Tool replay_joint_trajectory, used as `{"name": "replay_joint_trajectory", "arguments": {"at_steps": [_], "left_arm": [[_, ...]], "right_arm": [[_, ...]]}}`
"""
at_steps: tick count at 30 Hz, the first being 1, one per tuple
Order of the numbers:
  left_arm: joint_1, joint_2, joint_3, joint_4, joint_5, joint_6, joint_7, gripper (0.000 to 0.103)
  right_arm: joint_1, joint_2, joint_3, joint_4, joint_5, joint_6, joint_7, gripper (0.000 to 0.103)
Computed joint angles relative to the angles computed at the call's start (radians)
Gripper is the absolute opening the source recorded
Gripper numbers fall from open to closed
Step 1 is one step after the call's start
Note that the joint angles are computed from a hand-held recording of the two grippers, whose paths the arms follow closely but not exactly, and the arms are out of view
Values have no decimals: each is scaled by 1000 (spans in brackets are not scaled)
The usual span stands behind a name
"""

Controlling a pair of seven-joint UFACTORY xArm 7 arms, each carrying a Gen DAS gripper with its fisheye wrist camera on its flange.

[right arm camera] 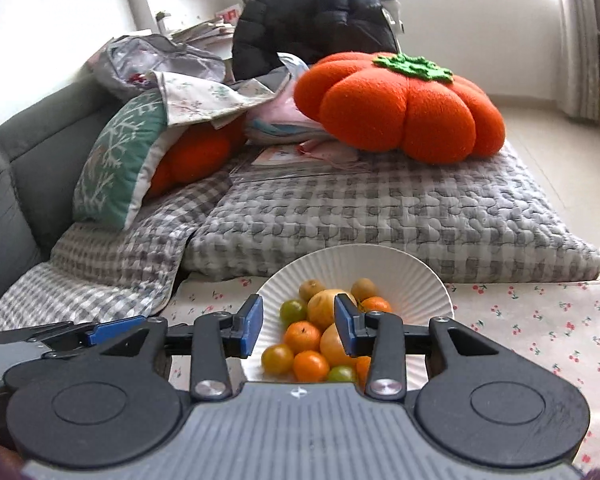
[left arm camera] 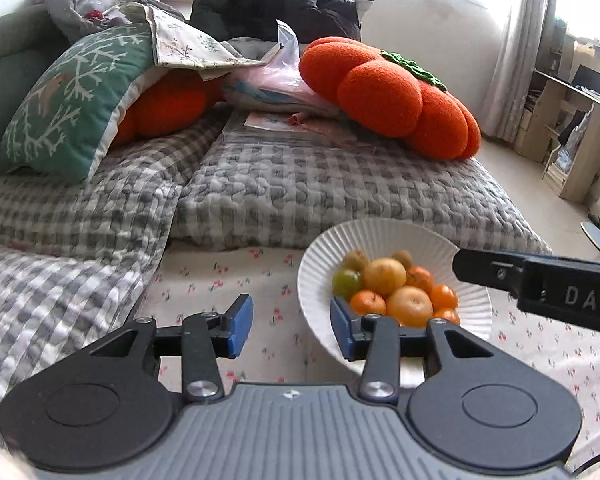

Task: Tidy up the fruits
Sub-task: 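Withdraw both tools from the plate toward the last two brown fruits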

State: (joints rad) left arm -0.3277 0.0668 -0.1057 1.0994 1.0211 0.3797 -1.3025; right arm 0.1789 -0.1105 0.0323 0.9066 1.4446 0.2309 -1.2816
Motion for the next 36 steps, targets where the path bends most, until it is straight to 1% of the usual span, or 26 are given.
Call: {"name": "replay_joint_trajectory", "arguments": {"at_steps": [4, 6, 10, 13, 15, 18, 20, 23, 26, 28, 30, 36], "left_arm": [[-2, -65, -19, -67, 17, 21, -37, 42], [8, -95, -33, -101, 10, 15, -46, 45], [35, -148, -60, -172, -16, -20, -53, 47], [55, -184, -78, -222, -62, -44, -29, 47], [73, -209, -90, -258, -81, -67, -23, 51], [86, -232, -102, -300, -171, -82, 38, 51], [99, -246, -112, -326, -217, -99, 63, 51], [122, -252, -140, -346, -241, -101, 72, 51], [126, -248, -149, -359, -273, -106, 101, 51], [126, -248, -149, -372, -299, -124, 121, 51], [129, -240, -153, -378, -314, -140, 138, 51], [128, -208, -155, -370, -340, -158, 165, 51]], "right_arm": [[-2, -55, -10, -54, -2, 29, 52, 38], [1, -82, -12, -80, -30, 35, 98, 38], [25, -147, -21, -144, -68, 34, 148, 41], [46, -190, -32, -185, -119, 38, 200, 43], [59, -217, -38, -214, -170, 35, 243, 47], [88, -250, -72, -245, -193, 56, 272, 50], [97, -266, -81, -265, -221, 62, 303, 51], [112, -287, -92, -291, -276, 66, 342, 52], [128, -302, -106, -309, -326, 68, 379, 56], [138, -315, -116, -323, -355, 70, 404, 63], [148, -323, -123, -334, -385, 67, 425, 68], [184, -313, -154, -348, -442, 30, 451, 73]]}}
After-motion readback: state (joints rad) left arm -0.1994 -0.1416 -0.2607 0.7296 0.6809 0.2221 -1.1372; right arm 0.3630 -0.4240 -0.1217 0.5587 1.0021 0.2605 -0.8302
